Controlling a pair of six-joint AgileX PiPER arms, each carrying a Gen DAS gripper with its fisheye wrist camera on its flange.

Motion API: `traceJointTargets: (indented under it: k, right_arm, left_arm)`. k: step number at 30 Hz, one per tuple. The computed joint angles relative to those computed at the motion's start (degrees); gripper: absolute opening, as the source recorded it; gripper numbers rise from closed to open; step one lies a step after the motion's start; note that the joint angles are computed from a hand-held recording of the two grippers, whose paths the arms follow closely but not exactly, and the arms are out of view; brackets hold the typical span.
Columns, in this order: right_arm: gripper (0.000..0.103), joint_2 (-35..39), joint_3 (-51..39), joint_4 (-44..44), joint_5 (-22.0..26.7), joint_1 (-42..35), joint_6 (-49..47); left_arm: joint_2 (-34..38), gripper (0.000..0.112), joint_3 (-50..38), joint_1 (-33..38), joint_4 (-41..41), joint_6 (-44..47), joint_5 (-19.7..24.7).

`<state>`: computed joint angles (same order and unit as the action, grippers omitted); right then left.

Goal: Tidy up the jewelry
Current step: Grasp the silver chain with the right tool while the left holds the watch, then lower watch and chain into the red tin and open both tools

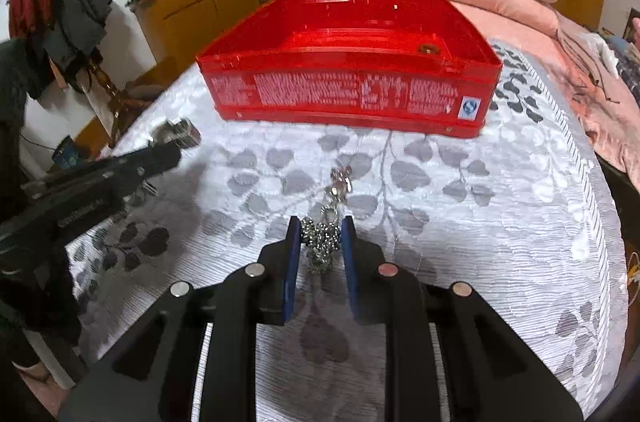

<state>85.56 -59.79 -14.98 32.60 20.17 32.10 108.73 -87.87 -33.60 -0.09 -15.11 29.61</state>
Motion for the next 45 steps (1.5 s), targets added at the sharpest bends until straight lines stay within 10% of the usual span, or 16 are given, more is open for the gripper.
traceJointTargets:
  k: [3,8,13,45]
  right_arm:
    - [0.044,1.3,-0.82,-3.04,0.95,0.94,2.57]
    - [0.044,4.02,-2.42,-3.04,0.98,0.64,1.8]
    - [0.018,4.25,-2.56,-2.09,0.21,0.35,0.16]
    - [0.017,-3.87,-13.81,15.52,1.9,-9.62,-21.33]
  left_arm:
    - [0.25,0.014,-0.06,0.05,-0.44,0.35,0.02]
    - [0.63,0.014,-0.26,0.09,-0.83,0.79,0.02]
    - [1.07,0.014,-0.44,0.15,-1.36,1.13,-0.01]
    - [4.85,0.014,-18.87,-1.4,1.4,0.37,6.87]
